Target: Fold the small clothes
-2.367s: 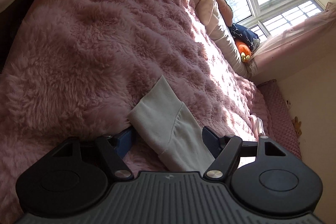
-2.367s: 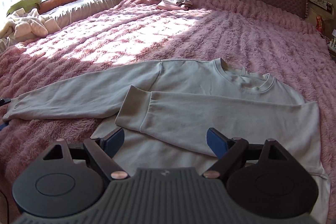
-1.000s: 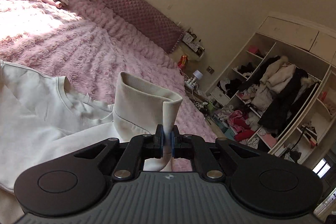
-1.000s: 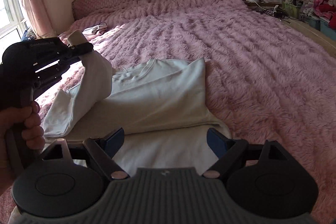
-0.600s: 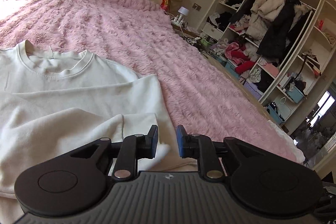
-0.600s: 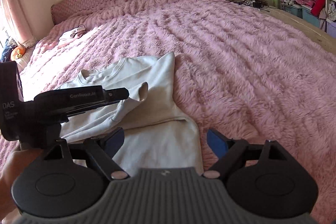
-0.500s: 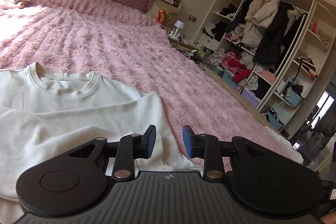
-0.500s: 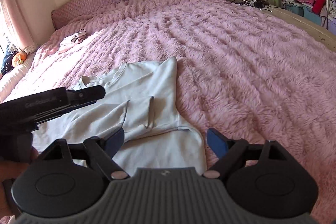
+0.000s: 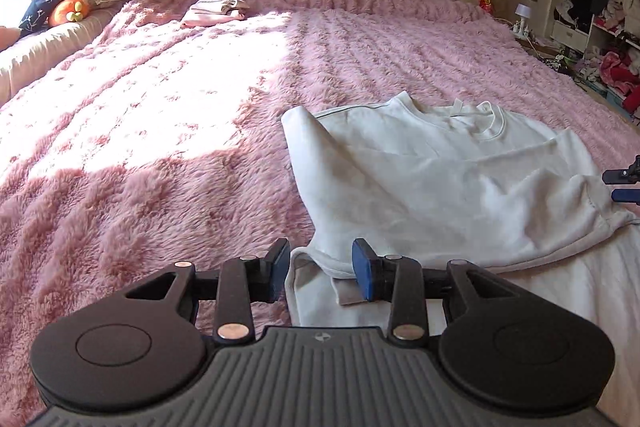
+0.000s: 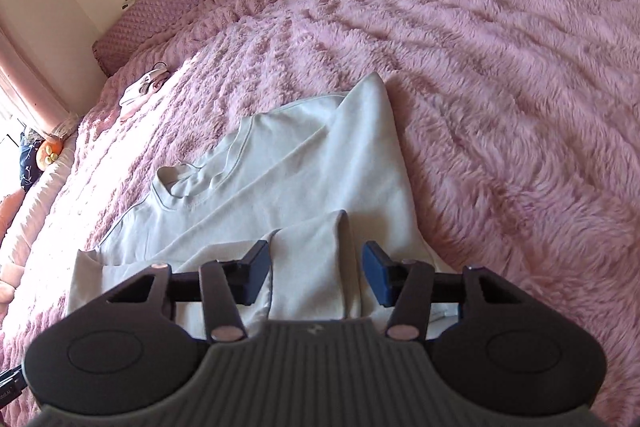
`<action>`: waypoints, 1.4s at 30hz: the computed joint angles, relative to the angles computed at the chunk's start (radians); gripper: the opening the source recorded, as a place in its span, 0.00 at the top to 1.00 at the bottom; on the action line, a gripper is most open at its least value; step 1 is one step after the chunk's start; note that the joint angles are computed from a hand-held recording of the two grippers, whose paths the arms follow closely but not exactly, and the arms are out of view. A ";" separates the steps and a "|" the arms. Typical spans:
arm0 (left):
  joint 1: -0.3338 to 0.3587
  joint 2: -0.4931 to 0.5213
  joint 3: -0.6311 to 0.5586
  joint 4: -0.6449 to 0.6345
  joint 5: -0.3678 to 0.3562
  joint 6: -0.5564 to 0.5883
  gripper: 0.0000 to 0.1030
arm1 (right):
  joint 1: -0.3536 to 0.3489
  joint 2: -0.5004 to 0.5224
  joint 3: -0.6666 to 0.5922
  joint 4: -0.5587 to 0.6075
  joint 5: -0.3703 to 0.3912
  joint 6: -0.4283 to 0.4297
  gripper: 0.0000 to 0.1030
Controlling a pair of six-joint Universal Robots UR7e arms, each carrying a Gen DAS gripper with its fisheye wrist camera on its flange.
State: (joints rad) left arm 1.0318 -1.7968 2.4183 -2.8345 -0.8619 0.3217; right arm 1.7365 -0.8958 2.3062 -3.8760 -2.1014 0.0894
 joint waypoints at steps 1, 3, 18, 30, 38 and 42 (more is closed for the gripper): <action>0.006 0.011 -0.004 -0.002 0.013 0.020 0.60 | 0.001 0.005 -0.010 0.012 -0.007 0.004 0.52; 0.021 0.020 -0.013 0.010 0.022 0.081 0.60 | 0.005 0.012 -0.023 0.030 -0.019 0.010 0.51; 0.076 0.270 0.008 -0.357 0.066 0.768 0.61 | 0.042 0.045 -0.063 0.091 -0.063 -0.101 0.62; 0.052 0.179 0.024 -0.371 0.006 0.446 0.97 | 0.120 0.042 -0.057 -0.081 -0.105 -0.185 1.00; 0.016 0.234 0.075 -0.413 0.132 0.123 0.97 | 0.104 0.043 0.008 -0.143 -0.237 -0.121 1.00; 0.000 0.247 0.092 -0.417 0.167 0.139 0.97 | 0.046 0.071 0.052 -0.141 -0.221 -0.068 1.00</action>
State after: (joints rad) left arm 1.0316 -1.5501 2.5102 -3.2511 -0.6954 0.4609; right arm 1.7825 -0.8251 2.3586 -4.0169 -2.3224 0.0218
